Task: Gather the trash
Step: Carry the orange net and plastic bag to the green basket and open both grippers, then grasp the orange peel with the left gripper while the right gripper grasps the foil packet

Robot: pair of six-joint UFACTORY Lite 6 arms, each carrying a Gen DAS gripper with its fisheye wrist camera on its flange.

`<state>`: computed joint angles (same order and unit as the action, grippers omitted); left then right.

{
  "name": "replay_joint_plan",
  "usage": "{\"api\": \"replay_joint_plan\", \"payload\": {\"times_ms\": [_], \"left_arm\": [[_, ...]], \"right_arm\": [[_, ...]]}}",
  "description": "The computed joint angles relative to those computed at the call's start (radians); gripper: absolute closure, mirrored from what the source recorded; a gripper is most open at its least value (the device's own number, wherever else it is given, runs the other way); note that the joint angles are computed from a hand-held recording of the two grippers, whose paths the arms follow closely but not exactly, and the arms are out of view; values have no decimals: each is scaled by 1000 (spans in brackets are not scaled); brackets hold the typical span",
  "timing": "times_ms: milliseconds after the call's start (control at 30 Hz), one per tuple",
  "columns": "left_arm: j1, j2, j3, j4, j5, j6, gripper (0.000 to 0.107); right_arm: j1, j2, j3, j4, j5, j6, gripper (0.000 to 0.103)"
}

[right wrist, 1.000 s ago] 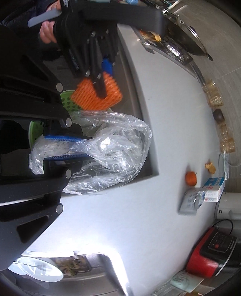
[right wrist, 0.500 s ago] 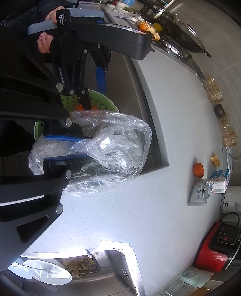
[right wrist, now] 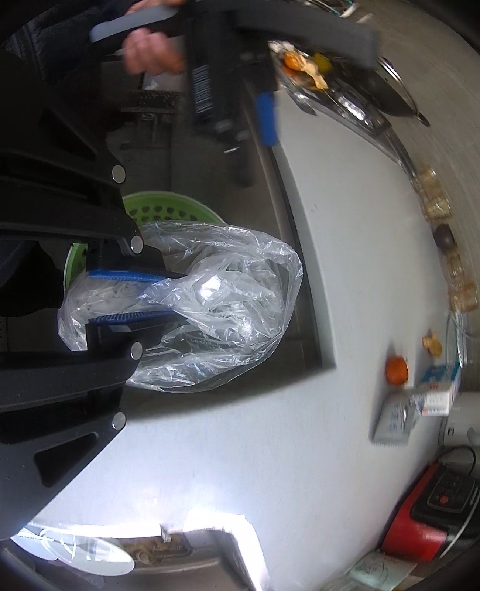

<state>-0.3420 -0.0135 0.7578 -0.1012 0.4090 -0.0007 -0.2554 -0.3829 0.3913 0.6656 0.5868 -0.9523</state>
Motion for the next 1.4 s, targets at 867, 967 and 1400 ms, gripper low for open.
{"api": "replay_joint_plan", "payload": {"times_ms": [867,967,1400], "left_arm": [[137,365,524,-366,162,631,29],[107,458,650,-392,197,673,29],[-53,811,1097,-367,238,467,29]], "right_arm": [[143,245,336,-278,-210,594,42],[95,324,434,-333,-221,637,42],[-83,748,909,-192,-137,220,35]]}}
